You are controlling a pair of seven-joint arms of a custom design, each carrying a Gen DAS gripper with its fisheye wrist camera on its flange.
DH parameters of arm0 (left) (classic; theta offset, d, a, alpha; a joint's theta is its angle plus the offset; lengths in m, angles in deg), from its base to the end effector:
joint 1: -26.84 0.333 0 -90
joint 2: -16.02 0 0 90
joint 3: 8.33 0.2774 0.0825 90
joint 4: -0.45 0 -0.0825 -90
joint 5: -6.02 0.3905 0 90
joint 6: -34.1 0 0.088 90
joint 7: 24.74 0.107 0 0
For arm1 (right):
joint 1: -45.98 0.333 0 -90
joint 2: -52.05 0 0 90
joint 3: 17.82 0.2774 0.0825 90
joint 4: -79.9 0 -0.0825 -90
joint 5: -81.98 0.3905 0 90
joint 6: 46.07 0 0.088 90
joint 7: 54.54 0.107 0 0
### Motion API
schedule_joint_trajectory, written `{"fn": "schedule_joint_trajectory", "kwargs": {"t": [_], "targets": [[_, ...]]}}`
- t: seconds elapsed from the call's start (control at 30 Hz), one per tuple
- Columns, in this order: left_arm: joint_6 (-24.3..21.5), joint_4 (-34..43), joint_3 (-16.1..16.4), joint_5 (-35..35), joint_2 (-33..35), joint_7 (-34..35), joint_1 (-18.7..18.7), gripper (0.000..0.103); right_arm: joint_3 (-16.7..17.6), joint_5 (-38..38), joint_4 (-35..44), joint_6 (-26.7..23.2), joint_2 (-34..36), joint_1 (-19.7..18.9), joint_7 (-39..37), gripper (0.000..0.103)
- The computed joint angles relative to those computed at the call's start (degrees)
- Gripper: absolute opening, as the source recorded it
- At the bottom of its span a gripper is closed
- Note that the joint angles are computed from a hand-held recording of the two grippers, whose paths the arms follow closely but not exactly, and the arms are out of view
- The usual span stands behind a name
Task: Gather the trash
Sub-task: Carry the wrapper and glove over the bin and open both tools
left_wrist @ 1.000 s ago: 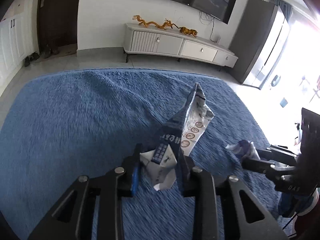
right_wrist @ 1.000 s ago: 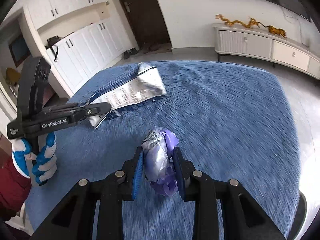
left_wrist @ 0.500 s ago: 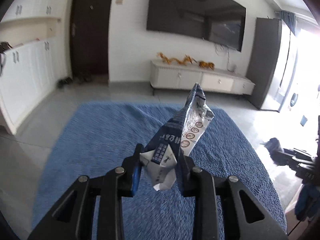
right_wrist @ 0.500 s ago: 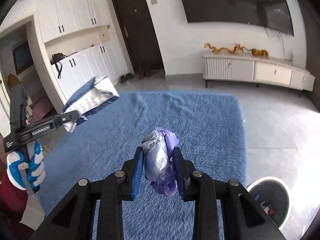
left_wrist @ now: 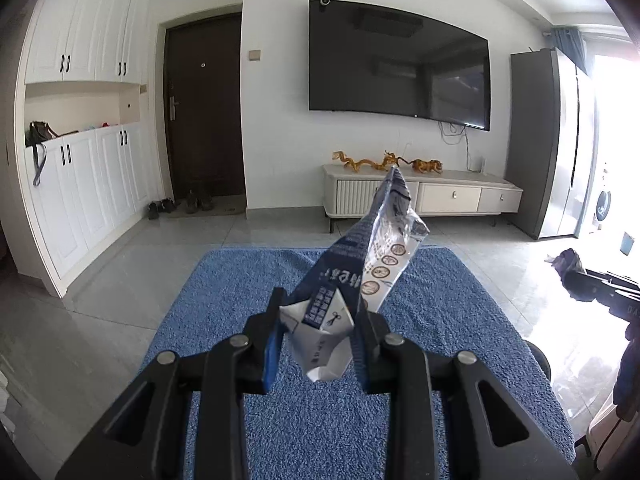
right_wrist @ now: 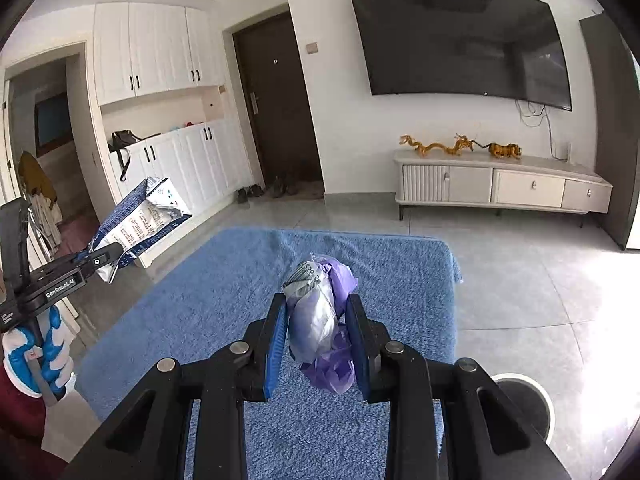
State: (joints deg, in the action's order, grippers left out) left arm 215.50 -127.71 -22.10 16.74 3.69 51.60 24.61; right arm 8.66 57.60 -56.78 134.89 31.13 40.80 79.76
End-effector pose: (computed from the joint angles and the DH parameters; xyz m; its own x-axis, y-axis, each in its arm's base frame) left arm 0.5154 -0.1741 0.5558 -0.2537 -0.9673 -0.0023 -0.4049 0.1084 -0.9079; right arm 0.4506 0.2353 0.5277 0.1908 -0.9696 -0.1532 -0.4712 0.0464 -0.8808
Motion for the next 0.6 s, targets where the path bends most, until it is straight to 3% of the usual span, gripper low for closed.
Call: {"fn": "schedule_joint_trajectory", "kwargs": {"t": [0.13,0.3,0.4,0.53,0.6], "targets": [[-1.5,1.2,-3.4,3.4,-0.3,-2.6,2.5,0.028,-1.3,1.3,-3.4,2.2,-3.0,0.0,-0.1,0.028],[-5.4,5.8,-3.8,6.5,2.7,-2.8,-0.2,0.028,-1.9,5.6,-8.9,5.6,-6.6,-1.7,-1.4,0.028],[-8.6,10.6,-3.3,7.2,6.5,-0.6,-4.2,0.028,-3.8,8.0,-12.9,6.7,-9.1,-1.7,-2.8,0.028],[-15.6,19.7,-2.9,-0.7,14.7,10.9,-11.5,0.028,-3.8,11.6,-18.2,5.9,-12.6,-4.0,-4.0,0.028],[-18.6,24.1,-3.1,-1.5,18.6,13.7,-13.9,0.028,-5.9,13.8,-21.4,6.6,-13.2,-3.5,-4.4,0.028]]}}
